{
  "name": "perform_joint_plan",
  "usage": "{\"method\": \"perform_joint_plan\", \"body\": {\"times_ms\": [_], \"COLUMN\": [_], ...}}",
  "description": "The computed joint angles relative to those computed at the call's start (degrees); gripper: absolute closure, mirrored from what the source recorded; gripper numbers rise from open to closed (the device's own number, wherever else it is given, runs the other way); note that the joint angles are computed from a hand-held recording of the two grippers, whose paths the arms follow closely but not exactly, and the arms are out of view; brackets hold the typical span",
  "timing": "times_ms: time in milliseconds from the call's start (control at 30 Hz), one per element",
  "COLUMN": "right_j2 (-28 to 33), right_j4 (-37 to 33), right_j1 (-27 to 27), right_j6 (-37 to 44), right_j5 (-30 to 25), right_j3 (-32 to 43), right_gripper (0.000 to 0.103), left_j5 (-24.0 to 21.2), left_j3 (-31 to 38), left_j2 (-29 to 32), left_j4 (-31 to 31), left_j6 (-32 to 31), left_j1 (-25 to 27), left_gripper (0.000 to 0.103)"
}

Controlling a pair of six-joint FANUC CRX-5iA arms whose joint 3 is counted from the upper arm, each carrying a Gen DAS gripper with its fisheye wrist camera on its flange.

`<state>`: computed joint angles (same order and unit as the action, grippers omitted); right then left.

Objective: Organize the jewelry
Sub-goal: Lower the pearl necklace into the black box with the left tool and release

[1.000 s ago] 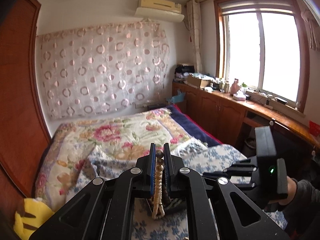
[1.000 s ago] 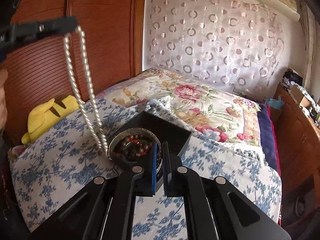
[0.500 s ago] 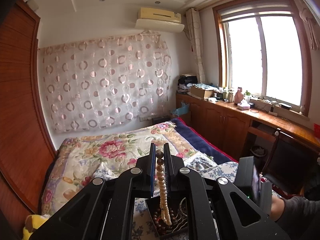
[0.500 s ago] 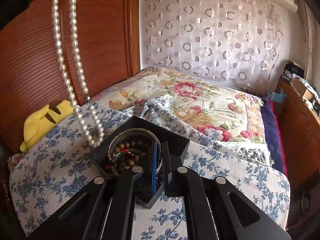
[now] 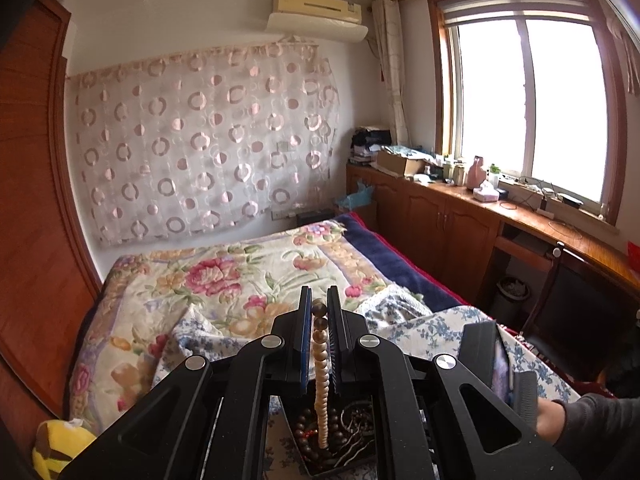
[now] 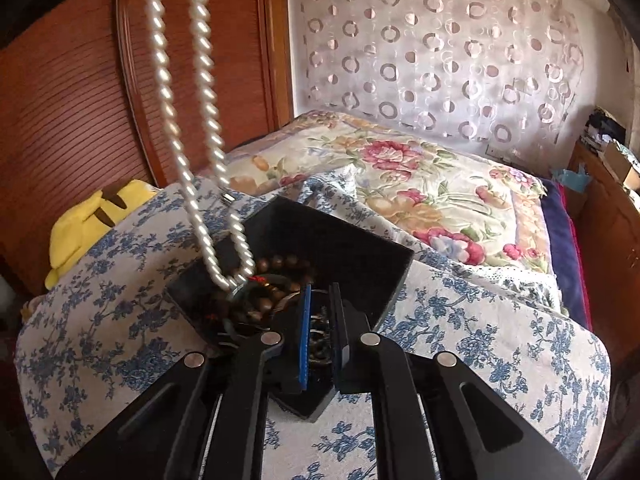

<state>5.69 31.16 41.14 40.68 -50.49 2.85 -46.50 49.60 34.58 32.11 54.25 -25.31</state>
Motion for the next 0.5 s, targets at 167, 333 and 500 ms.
{"method": "perform_joint_plan", "body": {"times_ms": [167, 333, 500], "right_j2": [-2.1, -3.94, -5.25], "right_j4": [3.05, 5.49, 5.94], "right_j1": [0.98, 1.51, 1.44], "right_j6": [-2.35, -5.11, -6.86], "right_j5": [0.34, -0.73, -1.05], "right_j3": [-2.2, -4.45, -6.2], "right_gripper": [0.092, 0.092, 0.092], "left_j5": [-1.51, -3.58, -4.59], "left_j3": [2.61, 7.6, 9.96], "left_j2": [2.18, 5.09, 6.59], "left_j4": [-0.26, -1.85, -2.53], "left_j6": [0.95, 2.72, 3.94], "left_j1": [0.15, -0.17, -0.29], "left_gripper": [0.096, 0.096, 0.096]}}
